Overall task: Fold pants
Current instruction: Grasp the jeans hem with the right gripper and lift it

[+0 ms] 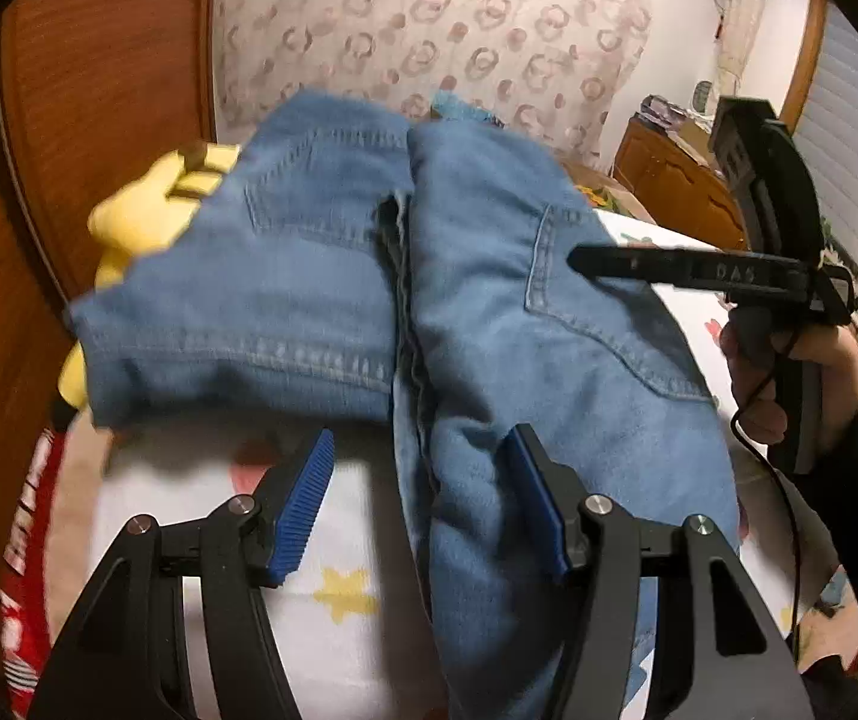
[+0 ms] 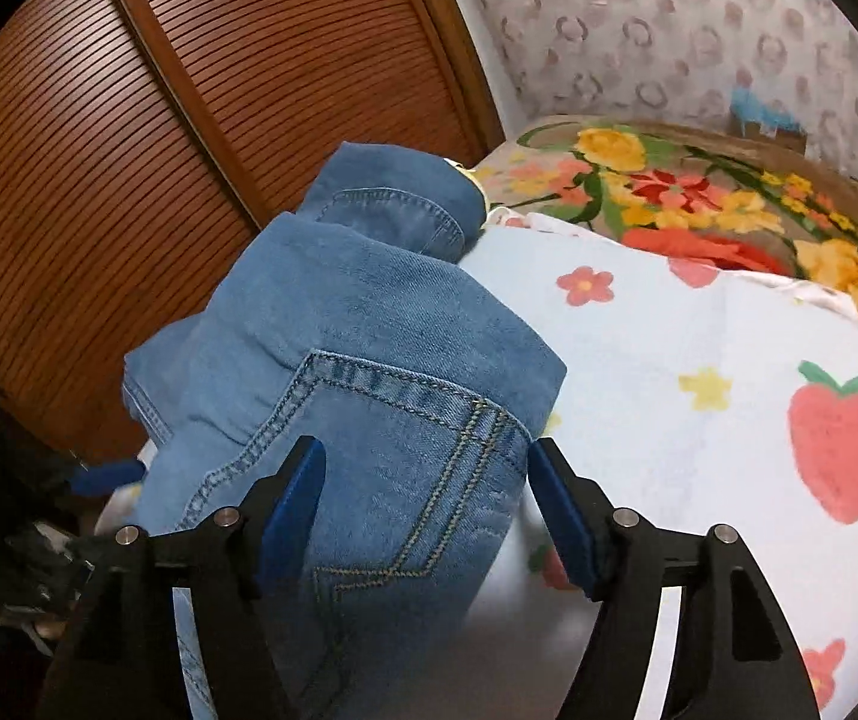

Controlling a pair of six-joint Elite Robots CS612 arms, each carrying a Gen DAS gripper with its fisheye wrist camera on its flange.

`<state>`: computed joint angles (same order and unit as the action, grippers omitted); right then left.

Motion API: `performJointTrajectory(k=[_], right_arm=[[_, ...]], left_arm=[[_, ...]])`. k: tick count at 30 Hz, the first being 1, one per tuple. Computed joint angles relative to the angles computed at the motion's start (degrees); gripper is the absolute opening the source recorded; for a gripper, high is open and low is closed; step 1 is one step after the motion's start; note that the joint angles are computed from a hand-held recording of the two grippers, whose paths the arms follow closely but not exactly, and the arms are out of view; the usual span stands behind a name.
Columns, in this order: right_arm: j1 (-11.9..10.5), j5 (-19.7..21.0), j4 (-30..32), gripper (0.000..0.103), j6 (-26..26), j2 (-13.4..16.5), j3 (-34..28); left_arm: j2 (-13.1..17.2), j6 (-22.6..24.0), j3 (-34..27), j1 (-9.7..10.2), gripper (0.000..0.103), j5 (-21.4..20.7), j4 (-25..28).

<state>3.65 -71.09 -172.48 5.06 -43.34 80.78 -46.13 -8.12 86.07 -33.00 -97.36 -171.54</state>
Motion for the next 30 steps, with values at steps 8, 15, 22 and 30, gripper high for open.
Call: performJointTrajectory(k=[8, 15, 22, 30], right_arm=[[-0.7, 2.5, -0.2, 0.028, -1.7, 0.2, -0.4], [-0.3, -3.8, -3.7, 0.022, -4.1, -2.7, 4.4], [-0.4, -4.5, -2.9, 0.028, -2.1, -1.7, 3.4], [-0.8, -1.8, -3.5, 0.044, 1.6, -1.0, 3.3]], left_arm=[[0.8, -0.5, -0.4, 0.43, 0.061, -2.2, 0.4], [1.6, 0.6, -1.8, 1.22, 0.061, -7.2, 1.3], [3.5, -1.3, -4.6, 2.43, 0.054, -14.3, 4.5], [4.2, -3.3, -4.8, 2.83, 0.036, -18.3, 3.6]])
